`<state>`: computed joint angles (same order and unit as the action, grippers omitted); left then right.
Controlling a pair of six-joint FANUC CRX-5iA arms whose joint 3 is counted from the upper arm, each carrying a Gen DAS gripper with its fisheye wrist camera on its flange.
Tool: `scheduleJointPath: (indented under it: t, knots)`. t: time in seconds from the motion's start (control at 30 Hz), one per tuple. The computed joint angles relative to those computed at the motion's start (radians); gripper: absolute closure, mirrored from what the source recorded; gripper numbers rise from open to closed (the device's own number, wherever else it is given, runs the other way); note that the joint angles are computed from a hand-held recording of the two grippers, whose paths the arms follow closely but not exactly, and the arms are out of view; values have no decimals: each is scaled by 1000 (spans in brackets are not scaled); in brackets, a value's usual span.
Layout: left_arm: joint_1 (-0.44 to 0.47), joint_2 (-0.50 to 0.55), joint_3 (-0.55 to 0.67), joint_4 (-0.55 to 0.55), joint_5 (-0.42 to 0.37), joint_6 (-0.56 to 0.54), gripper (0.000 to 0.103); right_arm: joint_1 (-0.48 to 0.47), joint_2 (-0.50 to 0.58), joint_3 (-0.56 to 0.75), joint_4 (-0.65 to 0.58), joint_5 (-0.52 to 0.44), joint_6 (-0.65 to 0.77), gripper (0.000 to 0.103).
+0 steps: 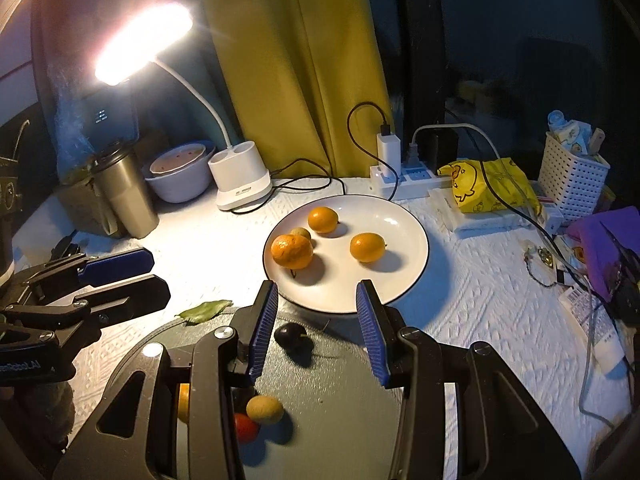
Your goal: Organize fruits
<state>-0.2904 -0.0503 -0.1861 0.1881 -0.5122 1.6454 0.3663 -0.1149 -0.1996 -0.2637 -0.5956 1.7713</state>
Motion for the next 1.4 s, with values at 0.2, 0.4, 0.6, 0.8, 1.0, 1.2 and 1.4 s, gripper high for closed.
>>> scheduleJointPath:
  t: [0.2,0.4,0.6,0.8,1.0,1.2,1.4]
  knots:
    - [-14,-13,-27,-20,-14,35,50,0,-26,-34,-5,-3,-5,60]
    - [-31,-14,-52,-31,-27,65,50,0,-47,-65,-17,-13,1,60]
    - [-45,-6,-68,-43,-42,87,49,-6,-62,-95,-39,-22,13,60]
    - [-62,14,-65,-75,-58,133,41,-18,-74,-116,-64,-35,29,60]
    - [-66,36,-48,-94,-81,153,40,-25,-80,-129,-74,-48,37,60]
    - [-53,35,-75,-42,-59,108,50,-18,-90,-141,-66,-49,21,60]
    - [-46,19,-113,33,-29,34,58,11,-106,-162,-43,-54,-5,60]
